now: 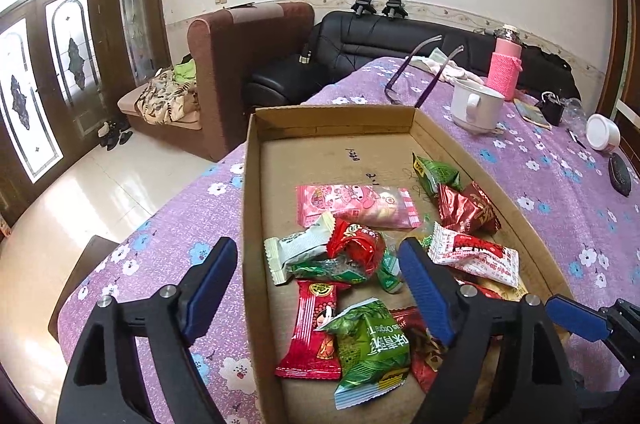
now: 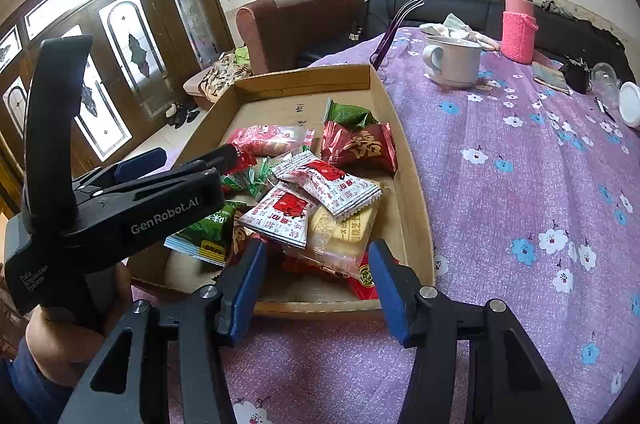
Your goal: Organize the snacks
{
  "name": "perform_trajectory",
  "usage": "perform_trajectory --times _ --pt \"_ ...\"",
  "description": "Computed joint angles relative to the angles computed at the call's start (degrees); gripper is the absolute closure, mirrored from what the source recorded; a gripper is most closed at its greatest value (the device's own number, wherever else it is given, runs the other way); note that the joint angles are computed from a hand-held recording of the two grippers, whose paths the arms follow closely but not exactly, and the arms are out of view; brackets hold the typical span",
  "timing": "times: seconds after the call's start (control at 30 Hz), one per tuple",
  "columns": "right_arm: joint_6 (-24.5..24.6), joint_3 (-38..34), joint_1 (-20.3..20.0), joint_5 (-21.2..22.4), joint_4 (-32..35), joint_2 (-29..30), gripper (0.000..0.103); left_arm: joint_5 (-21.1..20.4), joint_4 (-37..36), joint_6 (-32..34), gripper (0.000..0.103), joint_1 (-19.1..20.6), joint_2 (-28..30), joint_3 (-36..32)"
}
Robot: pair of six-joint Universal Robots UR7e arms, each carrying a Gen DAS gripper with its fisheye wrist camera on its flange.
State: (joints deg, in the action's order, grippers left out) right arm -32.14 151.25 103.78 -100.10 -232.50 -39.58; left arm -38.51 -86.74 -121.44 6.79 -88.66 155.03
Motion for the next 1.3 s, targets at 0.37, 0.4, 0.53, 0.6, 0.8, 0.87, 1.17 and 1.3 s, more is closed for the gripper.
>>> perform_trajectory --times 0.37,0.4,0.53,0.6,0.8,0.87,1.17,1.3 --pt "-0.81 1.12 -0.41 -0.06 -2.51 0.04 0.03 -1.12 2.54 -3.14 0.012 -1.8 1.44 -0.53" --pt "-1.18 1.62 -0.59 0.01 -3.51 0.06 0.027 -1.46 2.99 -3.69 0.011 -2.58 1.39 -0.39" --pt "-2.8 3.97 -1.78 -0.35 -10.16 1.37 0.018 -2.48 4.62 -6.28 0.003 -5.65 2.96 -0.4" --pt "-3.26 5.07 -2.85 -0.12 -12.39 1.49 0.018 -2.92 4.69 -6.85 0.001 -7.54 3.65 -0.14" --pt "-2.87 7.47 -6.53 1.58 -17.25 0.83 0.016 -4.46 1.63 -5.94 0.0 -12.46 9.11 -0.23" --pt "-2.3 7.85 -7.74 2.97 -16.44 -0.38 0.016 -4.12 0.81 -4.66 0.0 -11.96 10.68 -0.86" --pt "-2.37 7.42 -7.55 2.7 -14.5 -1.17 0.016 -5.97 8.24 -11.88 0.0 -13.58 17.41 -4.22" --pt "-1.89 6.89 -7.54 2.07 -13.46 -1.33 0.016 -6.83 10.18 -13.83 0.0 -12.56 17.17 -4.82"
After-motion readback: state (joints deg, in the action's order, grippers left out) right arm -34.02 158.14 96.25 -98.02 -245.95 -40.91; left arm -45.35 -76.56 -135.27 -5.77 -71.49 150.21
